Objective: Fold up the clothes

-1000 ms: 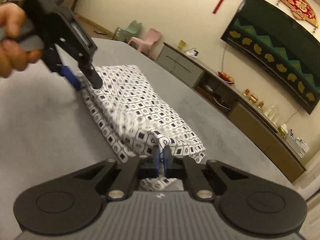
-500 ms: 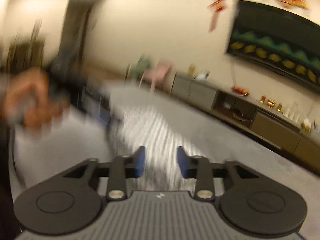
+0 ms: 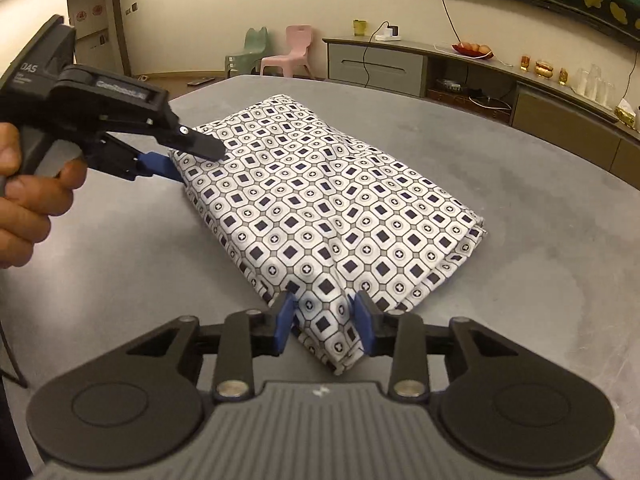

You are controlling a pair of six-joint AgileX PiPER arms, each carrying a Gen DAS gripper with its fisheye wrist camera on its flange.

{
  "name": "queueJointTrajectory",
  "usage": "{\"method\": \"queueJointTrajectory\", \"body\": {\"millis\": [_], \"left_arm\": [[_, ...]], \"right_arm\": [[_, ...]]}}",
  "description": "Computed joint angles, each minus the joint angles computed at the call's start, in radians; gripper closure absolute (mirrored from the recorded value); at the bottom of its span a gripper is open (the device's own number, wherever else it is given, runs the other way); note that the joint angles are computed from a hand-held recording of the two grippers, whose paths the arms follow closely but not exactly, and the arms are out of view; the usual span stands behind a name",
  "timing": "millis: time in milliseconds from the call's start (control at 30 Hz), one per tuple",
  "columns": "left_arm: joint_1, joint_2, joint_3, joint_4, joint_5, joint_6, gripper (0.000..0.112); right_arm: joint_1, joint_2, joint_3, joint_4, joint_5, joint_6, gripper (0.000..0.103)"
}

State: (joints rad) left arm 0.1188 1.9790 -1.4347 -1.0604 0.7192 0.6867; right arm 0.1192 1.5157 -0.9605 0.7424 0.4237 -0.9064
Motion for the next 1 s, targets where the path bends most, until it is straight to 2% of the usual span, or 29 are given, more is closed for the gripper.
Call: {"method": "queueJointTrajectory", "body": {"millis": [33, 100, 167, 200, 267, 333, 367, 467, 600, 700, 733, 800, 867, 933, 967, 1000], "left_arm": [[-0.009, -0.005, 0.004, 0.005, -0.019, 0.019, 0.096], [-0.027, -0.039, 0.036, -0.017, -0.069, 0.088, 0.112], [-0.033, -0.094, 0.085, -0.092, -0.103, 0.188, 0.112], [-0.028, -0.094, 0.087, -0.105, -0.114, 0.193, 0.112], [-0.022, -0.087, 0.071, -0.069, -0.129, 0.129, 0.112], [-0.014, -0.019, 0.028, 0.038, -0.123, -0.015, 0.112], [-0.011, -0.003, 0.034, 0.045, -0.133, -0.037, 0.112], [-0.006, -0.002, 0.059, -0.003, -0.152, -0.011, 0.102], [0.02, 0.012, 0.058, -0.026, -0.125, -0.023, 0.101], [0.027, -0.03, 0.094, -0.041, -0.154, -0.025, 0.092], [0.036, -0.05, 0.111, -0.064, -0.15, -0.007, 0.091], [0.076, -0.093, 0.146, -0.168, -0.095, 0.098, 0.091], [0.089, -0.166, 0.189, -0.187, -0.157, 0.146, 0.091], [0.057, -0.217, 0.205, -0.153, -0.279, 0.195, 0.09], [0.036, -0.215, 0.187, -0.105, -0.3, 0.195, 0.09], [0.016, -0.198, 0.155, -0.04, -0.288, 0.173, 0.089]], "right_arm": [[0.009, 0.0, -0.002, 0.002, -0.02, 0.004, 0.069], [0.015, -0.024, 0.016, 0.094, -0.055, -0.082, 0.071], [0.017, -0.059, 0.041, 0.238, -0.08, -0.225, 0.071], [0.019, -0.066, 0.044, 0.258, -0.08, -0.245, 0.071], [0.021, -0.042, 0.026, 0.217, -0.055, -0.202, 0.071], [0.028, 0.005, 0.012, 0.156, -0.038, -0.146, 0.071], [0.03, 0.024, 0.009, 0.132, -0.021, -0.135, 0.071], [0.055, 0.014, 0.031, 0.073, -0.063, -0.132, 0.071], [0.036, 0.008, 0.014, 0.006, -0.021, -0.066, 0.07], [0.004, 0.008, -0.026, -0.086, 0.05, -0.002, 0.07], [-0.021, -0.01, -0.03, -0.056, 0.078, -0.039, 0.07], [-0.09, -0.051, -0.032, 0.061, 0.123, -0.154, 0.07], [-0.143, -0.072, -0.05, 0.181, 0.141, -0.221, 0.07], [-0.138, -0.04, -0.087, 0.254, 0.11, -0.222, 0.068], [-0.116, -0.013, -0.108, 0.261, 0.083, -0.205, 0.068], [-0.091, 0.016, -0.126, 0.265, 0.065, -0.2, 0.068]]}}
